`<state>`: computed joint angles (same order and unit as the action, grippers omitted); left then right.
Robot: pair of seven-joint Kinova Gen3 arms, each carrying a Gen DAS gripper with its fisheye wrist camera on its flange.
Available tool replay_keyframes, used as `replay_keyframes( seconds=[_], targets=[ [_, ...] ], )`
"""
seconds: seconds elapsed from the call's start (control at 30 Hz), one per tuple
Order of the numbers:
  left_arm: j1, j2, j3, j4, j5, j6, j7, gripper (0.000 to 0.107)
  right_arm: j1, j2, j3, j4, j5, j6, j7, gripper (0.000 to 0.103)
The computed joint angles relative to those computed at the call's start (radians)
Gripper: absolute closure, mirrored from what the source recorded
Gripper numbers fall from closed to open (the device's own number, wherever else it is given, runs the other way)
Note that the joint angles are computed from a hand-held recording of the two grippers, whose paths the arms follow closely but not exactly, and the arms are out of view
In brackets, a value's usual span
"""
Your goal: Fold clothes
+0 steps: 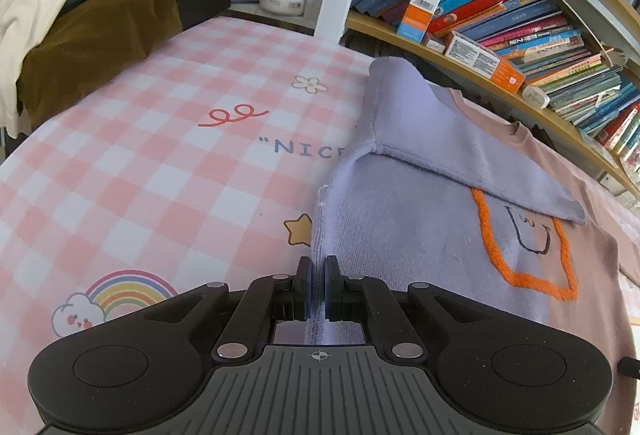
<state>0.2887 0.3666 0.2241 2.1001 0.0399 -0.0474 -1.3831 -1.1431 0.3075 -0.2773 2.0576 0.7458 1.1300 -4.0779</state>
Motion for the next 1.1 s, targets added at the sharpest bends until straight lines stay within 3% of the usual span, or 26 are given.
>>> replay_keyframes(
  seconds=[0.2, 0.4, 0.6, 0.7, 0.8, 0.97, 1.1],
  targets=[
    [-0.023, -0.002, 0.018, 0.009, -0.005, -0.014, 0.002, 0.097, 0.002, 0.002, 0.000, -0.004, -0.003, 0.001, 0.004, 0.087],
    [0.003, -0.025, -0.015, 0.029, -0.006, -0.020, 0.002, 0.090, -0.005, 0.011, 0.003, -0.022, -0.016, 0.025, 0.003, 0.072],
    [0.021, -0.058, -0.029, 0.053, -0.012, -0.038, -0.009, 0.088, -0.030, 0.025, 0.002, -0.048, -0.023, 0.071, -0.003, 0.065],
    [0.005, -0.074, -0.003, 0.077, -0.032, -0.069, -0.016, 0.077, -0.046, 0.035, 0.001, -0.067, -0.032, 0.104, -0.014, 0.061],
    [-0.004, -0.088, 0.014, 0.101, -0.061, -0.100, -0.026, 0.076, -0.067, 0.050, 0.000, -0.095, -0.041, 0.142, -0.023, 0.058],
    [-0.089, -0.105, 0.111, 0.135, -0.153, -0.128, 0.008, 0.076, -0.105, 0.081, 0.005, -0.154, -0.059, 0.212, -0.042, 0.051],
    [-0.151, -0.112, 0.173, 0.164, -0.249, -0.157, 0.054, 0.061, -0.135, 0.107, 0.011, -0.200, -0.074, 0.257, -0.059, 0.045]
  ],
)
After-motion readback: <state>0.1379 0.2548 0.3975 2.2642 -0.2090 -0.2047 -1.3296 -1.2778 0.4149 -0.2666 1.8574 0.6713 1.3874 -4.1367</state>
